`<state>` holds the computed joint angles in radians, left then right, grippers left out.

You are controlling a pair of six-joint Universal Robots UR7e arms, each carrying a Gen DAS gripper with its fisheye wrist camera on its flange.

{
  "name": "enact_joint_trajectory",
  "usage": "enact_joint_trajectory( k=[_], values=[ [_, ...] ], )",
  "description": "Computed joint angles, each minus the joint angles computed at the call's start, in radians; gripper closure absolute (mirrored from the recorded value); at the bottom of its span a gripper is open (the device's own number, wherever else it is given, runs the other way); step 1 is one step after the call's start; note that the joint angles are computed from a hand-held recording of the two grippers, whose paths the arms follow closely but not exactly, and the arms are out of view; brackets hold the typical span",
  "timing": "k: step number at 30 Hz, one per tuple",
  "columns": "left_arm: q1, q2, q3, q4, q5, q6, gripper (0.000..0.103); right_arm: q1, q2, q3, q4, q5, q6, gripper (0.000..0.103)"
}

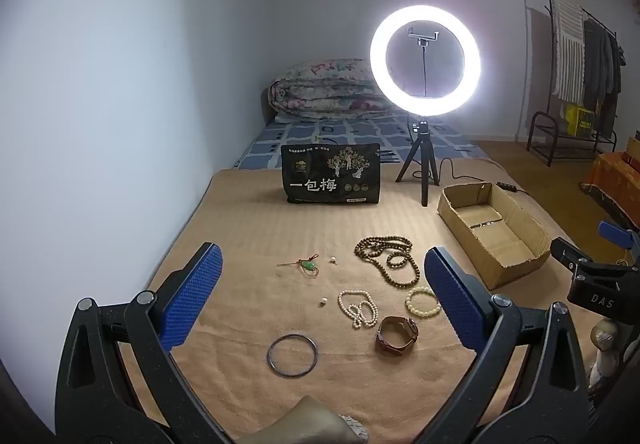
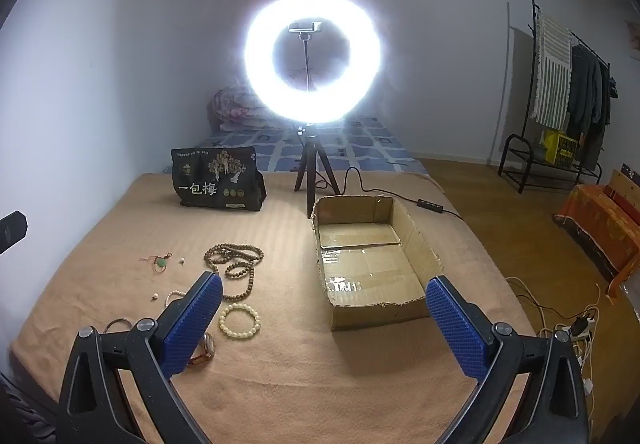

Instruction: Organize jewelry

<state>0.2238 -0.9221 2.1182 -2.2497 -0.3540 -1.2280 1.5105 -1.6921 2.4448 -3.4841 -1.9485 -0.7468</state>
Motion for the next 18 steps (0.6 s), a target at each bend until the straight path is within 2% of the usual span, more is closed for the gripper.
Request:
enact_joint_trajectory(
  k=[18],
  values=[
    [-0.004,0.000,0.004,0.000,0.001,-0.003,0.000,0.001,0.006,-0.006,0.004,-0.004,0.003,0.000]
  ],
)
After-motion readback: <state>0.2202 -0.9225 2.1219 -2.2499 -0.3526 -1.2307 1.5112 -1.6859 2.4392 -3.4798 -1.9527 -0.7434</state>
